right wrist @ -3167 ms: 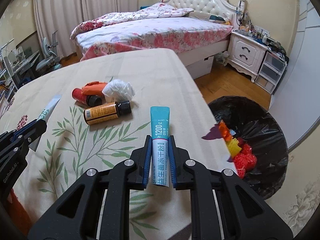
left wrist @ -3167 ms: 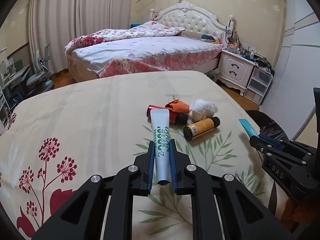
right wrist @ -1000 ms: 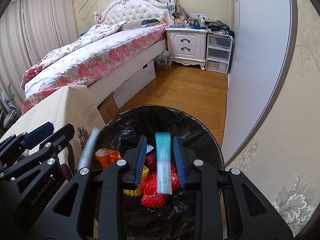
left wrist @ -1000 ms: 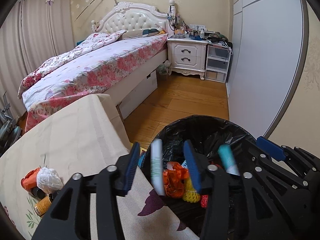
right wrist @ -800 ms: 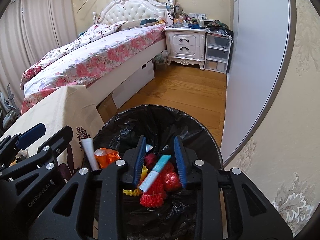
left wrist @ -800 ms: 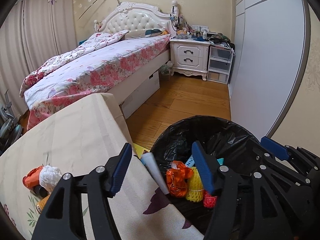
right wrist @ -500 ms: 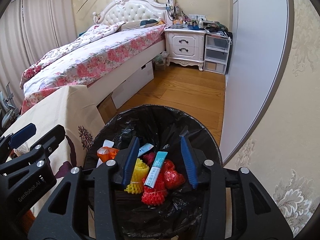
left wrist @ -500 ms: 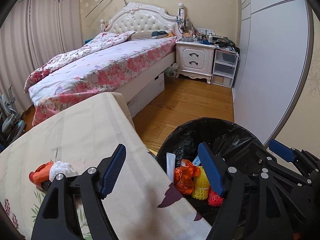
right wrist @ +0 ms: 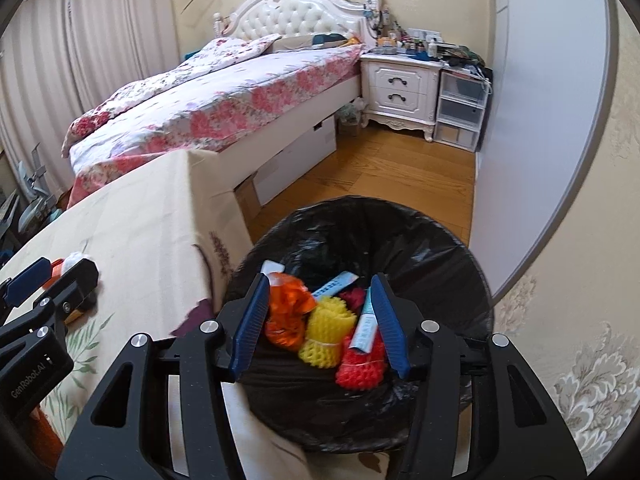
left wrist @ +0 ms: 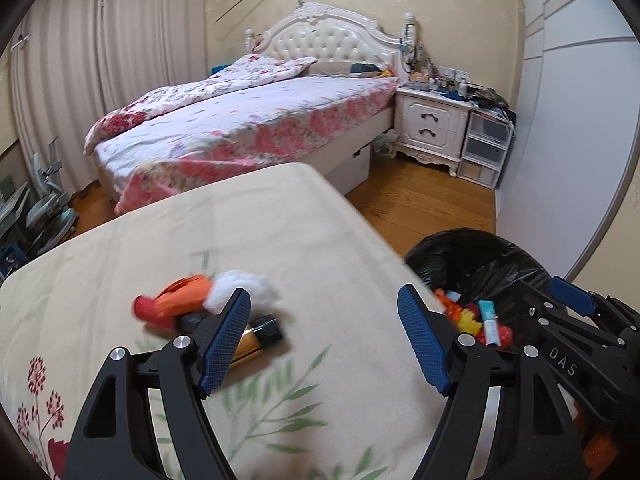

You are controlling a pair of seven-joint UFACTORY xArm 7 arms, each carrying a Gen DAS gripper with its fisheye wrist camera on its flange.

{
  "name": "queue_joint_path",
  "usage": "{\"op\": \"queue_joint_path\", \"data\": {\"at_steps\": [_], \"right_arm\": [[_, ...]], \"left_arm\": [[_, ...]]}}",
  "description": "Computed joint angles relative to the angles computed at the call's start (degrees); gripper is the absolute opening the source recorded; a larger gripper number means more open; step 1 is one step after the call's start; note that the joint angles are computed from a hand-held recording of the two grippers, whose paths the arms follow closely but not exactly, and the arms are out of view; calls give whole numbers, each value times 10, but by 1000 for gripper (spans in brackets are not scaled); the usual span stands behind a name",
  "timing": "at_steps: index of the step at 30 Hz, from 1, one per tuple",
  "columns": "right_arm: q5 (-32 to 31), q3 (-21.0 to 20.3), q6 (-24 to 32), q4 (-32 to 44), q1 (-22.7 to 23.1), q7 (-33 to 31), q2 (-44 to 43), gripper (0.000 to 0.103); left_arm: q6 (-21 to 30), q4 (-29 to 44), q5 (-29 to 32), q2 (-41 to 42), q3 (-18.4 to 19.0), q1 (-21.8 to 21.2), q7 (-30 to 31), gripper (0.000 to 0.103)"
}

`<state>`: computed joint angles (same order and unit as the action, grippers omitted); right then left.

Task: Collect trash
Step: 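Move both open tools back from the bin to the table, then lower the right tool around the yellow bottle and close it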

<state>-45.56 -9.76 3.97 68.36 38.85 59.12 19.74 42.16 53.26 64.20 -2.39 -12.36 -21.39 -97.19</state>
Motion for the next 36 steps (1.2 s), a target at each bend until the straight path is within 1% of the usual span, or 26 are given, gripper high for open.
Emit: {"op": "queue_joint_path", "data": {"at_steps": [4, 8, 13, 15, 20, 24, 29, 31, 32, 36], "right_arm": [[20, 28, 4, 10, 0, -32, 6, 51], [41, 44, 10, 21, 10, -62, 12, 51], [82, 73, 18, 37, 19, -110, 23, 52], [106, 90, 23, 47, 19, -135, 30, 52], [149, 110, 39, 85, 41, -183, 54, 52], [171, 112, 58, 123, 64, -207, 77, 52], [171, 90, 94, 170, 100, -198, 108, 52], [172, 90, 108, 180, 102, -197, 115, 56], [170, 90, 116, 182, 103, -197, 117, 61], [159, 90, 130, 172, 102, -190, 112, 62]], "left_arm": [[12, -59, -22, -58, -2, 11, -9, 74], [29, -113, -46, -114, -17, 32, -14, 74], [46, -174, -82, -176, -33, 60, -8, 74], [47, -195, -98, -199, -38, 71, -4, 74], [45, -246, -135, -258, -49, 98, 5, 74], [45, -281, -163, -306, -59, 115, 16, 74], [41, -319, -193, -359, -64, 140, 38, 74], [37, -333, -207, -379, -65, 148, 47, 74], [36, -340, -215, -389, -66, 151, 52, 74], [17, -353, -232, -402, -75, 170, 65, 74]]}}
